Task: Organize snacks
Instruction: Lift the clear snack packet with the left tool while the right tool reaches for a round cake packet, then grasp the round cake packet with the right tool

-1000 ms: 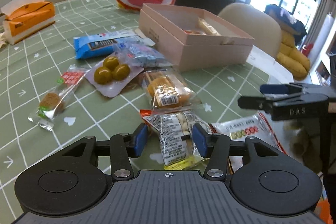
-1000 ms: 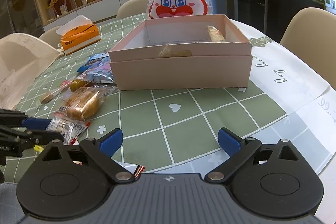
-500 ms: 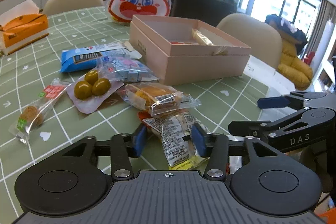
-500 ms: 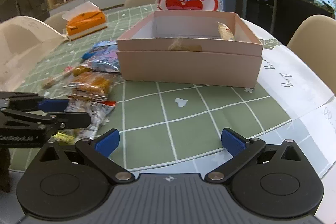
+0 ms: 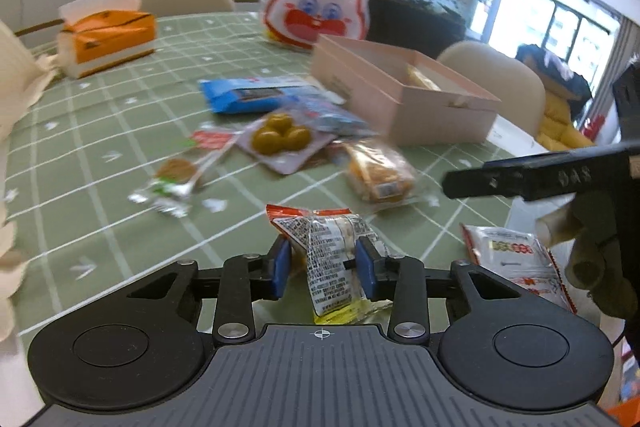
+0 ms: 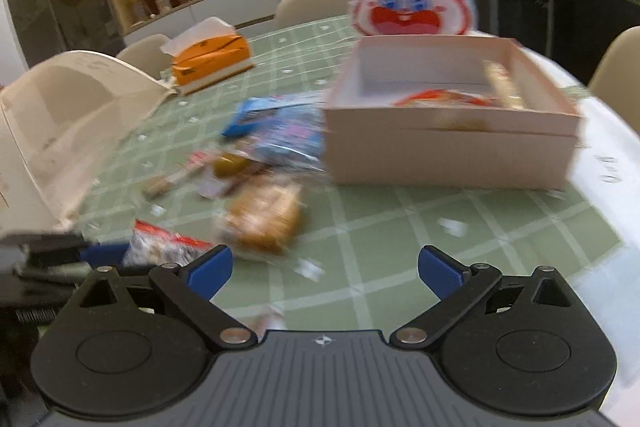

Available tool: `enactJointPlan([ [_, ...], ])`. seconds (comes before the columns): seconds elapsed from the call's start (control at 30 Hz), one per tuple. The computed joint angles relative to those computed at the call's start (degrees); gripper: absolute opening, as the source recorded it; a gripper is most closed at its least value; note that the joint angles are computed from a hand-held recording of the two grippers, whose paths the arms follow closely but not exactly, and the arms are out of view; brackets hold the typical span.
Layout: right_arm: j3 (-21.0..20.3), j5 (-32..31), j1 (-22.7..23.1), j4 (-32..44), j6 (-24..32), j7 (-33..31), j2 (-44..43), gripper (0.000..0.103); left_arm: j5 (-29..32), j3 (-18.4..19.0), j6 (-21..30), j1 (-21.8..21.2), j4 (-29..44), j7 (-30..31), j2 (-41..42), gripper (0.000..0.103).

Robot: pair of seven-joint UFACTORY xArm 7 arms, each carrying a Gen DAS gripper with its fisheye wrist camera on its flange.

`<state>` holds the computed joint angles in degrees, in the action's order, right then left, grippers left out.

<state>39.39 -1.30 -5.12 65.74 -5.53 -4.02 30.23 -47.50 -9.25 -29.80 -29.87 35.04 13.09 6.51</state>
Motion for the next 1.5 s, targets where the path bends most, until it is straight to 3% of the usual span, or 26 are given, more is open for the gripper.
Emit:
enactJointPlan([
  [0.07,-4.73,1.10,6.46,4.81,3.90,1.51,1.10,0.100,5.30,-0.25,-0.60,1.90,-2.81,-5.88,-1.46,0.039],
  [0.13,-13.49,1.90,15.86,9.26,7.19,3.89,1.49,0.099,10.99,-0.25,-0.65,3.88,-4.77,-11.57,-2.51,0.038],
  [0.27,-26.04,0.57,28.59,14.49,11.23,7.13,2.68,0.093,16.30,-0.46,-1.13,5.37,-6.16,-16.35,-2.77,0.037],
  [0.37,-32.18,-1.98,34.35,14.98,11.97,9.64,2.48,0.076,18.39,-0.46,-1.22,5.77,-6.56,-18.16,-2.67,0.037],
  [0.43,-31.89,-2.94,34.22,14.17,12.18,8.91,1.60,0.062,19.66,-0.49,-1.38,6.03,-7.05,-19.50,-2.91,0.037],
  [0.57,-24.15,0.25,27.61,11.04,12.39,3.15,-0.82,0.057,19.68,-0.60,-1.88,5.88,-7.40,-19.80,-3.00,0.037],
  [0.97,-16.19,7.17,16.51,-2.58,3.11,-4.66,-10.80,0.057,14.80,-1.18,-3.96,4.14,-6.05,-16.08,-2.38,0.031],
  [1.17,-10.98,8.37,7.46,-8.60,-0.24,-4.86,-14.04,0.057,11.02,-1.76,-2.03,2.20,-4.11,-12.02,-2.84,0.031],
  [1.27,-3.94,7.19,-1.48,-11.42,-2.21,-4.38,-14.86,0.057,9.22,-2.62,-1.01,1.04,-2.86,-9.68,-3.66,0.031],
  [1.5,18.61,-2.28,-29.22,-13.64,-4.73,-0.03,-12.73,0.057,3.02,-3.46,2.15,-1.42,5.80,-0.10,-3.52,0.031],
])
